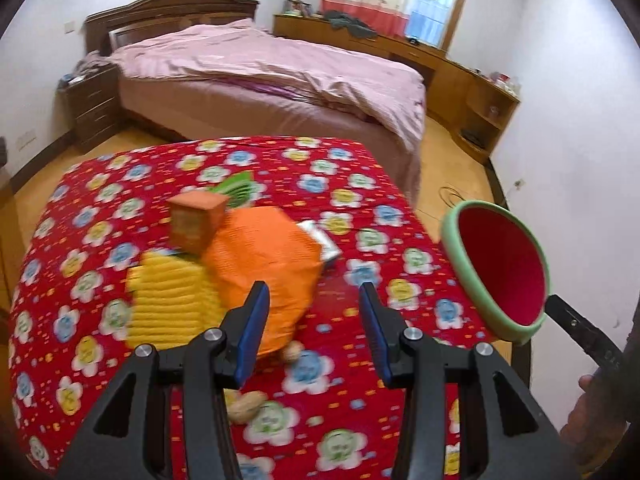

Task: Collect trash
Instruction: 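Grasp the yellow foam net with the left tool while the right tool grasps the orange mesh bag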

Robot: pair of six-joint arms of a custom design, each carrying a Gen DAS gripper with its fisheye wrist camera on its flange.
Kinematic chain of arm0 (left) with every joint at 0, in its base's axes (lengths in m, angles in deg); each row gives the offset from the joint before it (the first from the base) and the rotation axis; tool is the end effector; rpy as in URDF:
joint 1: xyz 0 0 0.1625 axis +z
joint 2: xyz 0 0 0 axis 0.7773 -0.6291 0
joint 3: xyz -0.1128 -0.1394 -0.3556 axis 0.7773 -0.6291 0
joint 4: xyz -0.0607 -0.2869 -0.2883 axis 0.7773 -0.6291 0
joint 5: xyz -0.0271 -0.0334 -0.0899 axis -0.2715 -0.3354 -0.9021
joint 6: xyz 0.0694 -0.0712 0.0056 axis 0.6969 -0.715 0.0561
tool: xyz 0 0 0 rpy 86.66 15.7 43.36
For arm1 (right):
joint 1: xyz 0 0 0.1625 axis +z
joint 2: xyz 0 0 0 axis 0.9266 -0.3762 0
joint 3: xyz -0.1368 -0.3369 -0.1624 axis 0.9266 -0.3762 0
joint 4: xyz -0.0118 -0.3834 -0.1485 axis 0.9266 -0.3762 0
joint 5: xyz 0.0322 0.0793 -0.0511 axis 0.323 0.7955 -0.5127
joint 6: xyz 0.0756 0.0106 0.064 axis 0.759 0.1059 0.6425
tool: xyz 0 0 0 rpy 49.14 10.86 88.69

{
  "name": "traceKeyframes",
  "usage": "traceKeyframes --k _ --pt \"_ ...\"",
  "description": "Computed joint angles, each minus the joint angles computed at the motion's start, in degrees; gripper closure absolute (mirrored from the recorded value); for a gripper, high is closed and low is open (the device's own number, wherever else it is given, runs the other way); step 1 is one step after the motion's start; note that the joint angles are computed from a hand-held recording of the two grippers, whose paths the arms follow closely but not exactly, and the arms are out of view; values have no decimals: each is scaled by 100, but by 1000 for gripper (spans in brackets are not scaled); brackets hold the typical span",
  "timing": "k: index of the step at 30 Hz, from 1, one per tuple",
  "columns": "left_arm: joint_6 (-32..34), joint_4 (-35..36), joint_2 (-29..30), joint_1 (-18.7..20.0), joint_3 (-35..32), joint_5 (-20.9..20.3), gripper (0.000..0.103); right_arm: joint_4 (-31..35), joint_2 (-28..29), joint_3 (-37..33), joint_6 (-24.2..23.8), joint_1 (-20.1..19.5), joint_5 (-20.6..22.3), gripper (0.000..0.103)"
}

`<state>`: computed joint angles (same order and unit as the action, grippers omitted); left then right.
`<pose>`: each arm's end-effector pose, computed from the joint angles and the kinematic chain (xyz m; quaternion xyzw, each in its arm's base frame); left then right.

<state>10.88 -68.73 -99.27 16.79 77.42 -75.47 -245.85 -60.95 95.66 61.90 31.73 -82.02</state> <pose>-0.1450 -0.8070 0.1874 0.3081 0.9062 -0.2247 0.1827 0.1753 -0.6228 0.1271 -0.1075 -0.8168 0.5056 0.2563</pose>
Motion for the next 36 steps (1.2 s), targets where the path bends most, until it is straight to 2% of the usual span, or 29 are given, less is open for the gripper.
traceKeyframes --k 5,12,22,27,33,35,36 --pt "-91 -89 16 168 -158 257 50 245 153 -217 18 72 -21 36" --pt "-282 35 216 375 -569 557 47 554 389 -543 48 160 -127 35" --pt "-406 438 585 553 -1162 693 39 958 588 -821 197 173 -227 34" --pt "-340 406 788 596 -1375 946 39 1161 660 -944 253 169 -241 34" --pt "-441 616 805 694 -1521 688 39 1374 753 -1097 257 160 -179 34" --pt "-412 603 764 710 -1482 587 45 1481 802 -1194 250 160 -140 34" --pt "-420 629 743 721 -1474 517 53 1533 825 -1238 238 163 -117 34"
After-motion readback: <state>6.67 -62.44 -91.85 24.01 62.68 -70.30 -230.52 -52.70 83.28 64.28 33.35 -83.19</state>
